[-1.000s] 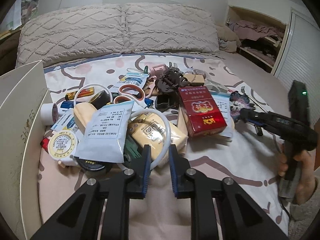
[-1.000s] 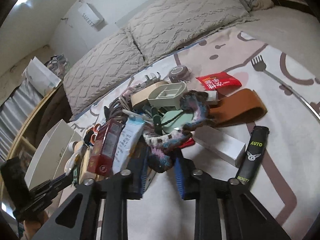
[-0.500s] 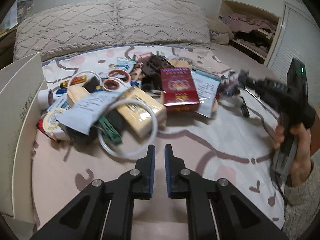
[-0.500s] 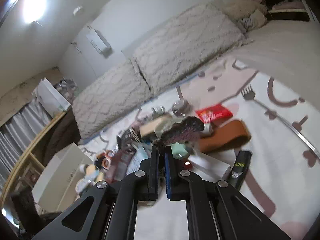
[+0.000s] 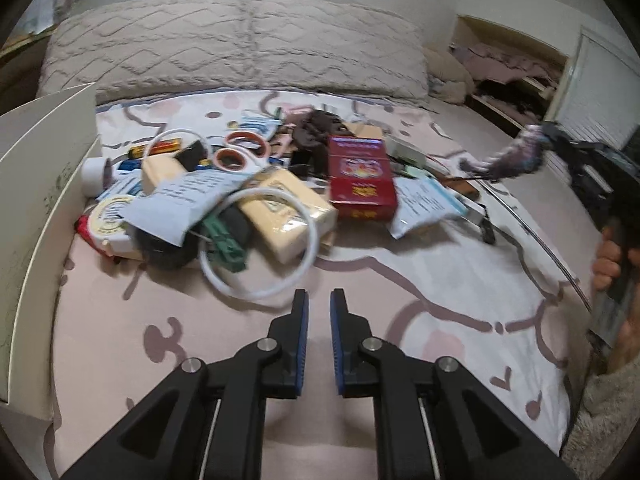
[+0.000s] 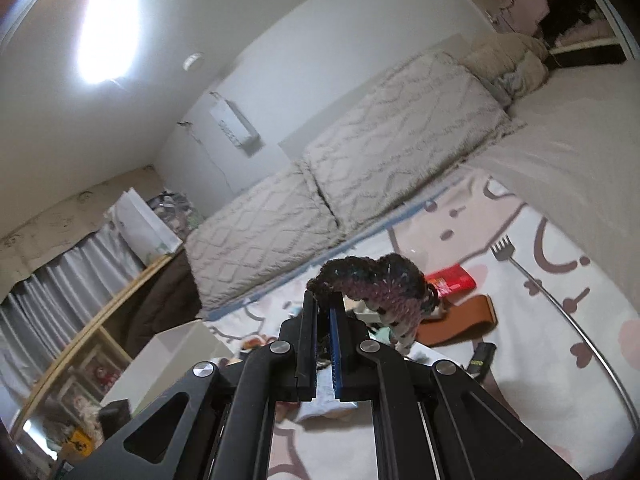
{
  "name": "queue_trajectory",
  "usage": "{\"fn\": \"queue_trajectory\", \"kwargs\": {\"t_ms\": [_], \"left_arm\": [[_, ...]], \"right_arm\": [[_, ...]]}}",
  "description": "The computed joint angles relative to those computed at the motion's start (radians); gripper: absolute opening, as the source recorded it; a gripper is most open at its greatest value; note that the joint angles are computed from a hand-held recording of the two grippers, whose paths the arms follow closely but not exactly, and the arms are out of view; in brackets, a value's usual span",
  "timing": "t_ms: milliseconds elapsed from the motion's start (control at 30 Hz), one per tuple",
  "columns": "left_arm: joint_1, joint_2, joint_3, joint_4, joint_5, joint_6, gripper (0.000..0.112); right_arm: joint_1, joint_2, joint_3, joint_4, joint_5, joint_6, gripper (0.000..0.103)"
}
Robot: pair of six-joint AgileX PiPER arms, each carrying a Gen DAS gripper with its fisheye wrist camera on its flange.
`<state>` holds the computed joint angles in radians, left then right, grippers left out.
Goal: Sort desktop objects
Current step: 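Close the right tool on the pink-and-blue crocheted piece, then lift the crocheted piece off the pile with the right tool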
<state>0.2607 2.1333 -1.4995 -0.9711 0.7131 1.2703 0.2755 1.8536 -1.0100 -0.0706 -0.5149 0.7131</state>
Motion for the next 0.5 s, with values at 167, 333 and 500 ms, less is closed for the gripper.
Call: {"fn": "queue_trajectory", "kwargs": {"t_ms": [167, 333, 500], "left_arm": [[-0.009, 0.002, 0.002, -0.017, -0.022, 0.024, 0.046], [-0.029, 0.030, -0.037, 0.013, -0.053, -0.015, 0.046], [-0.054, 0.078, -0.113, 0.091, -0.051, -0.083, 0.046]], "right_arm": [[0.018, -0.056, 0.035, -0.018, -0.030, -0.013, 0.006], [0.039, -0.097, 0.054, -0.028, -0.050, -0.027, 0.006], [0.049, -0.129, 0.075, -0.068, -0.071, -0.004, 0.006]]}}
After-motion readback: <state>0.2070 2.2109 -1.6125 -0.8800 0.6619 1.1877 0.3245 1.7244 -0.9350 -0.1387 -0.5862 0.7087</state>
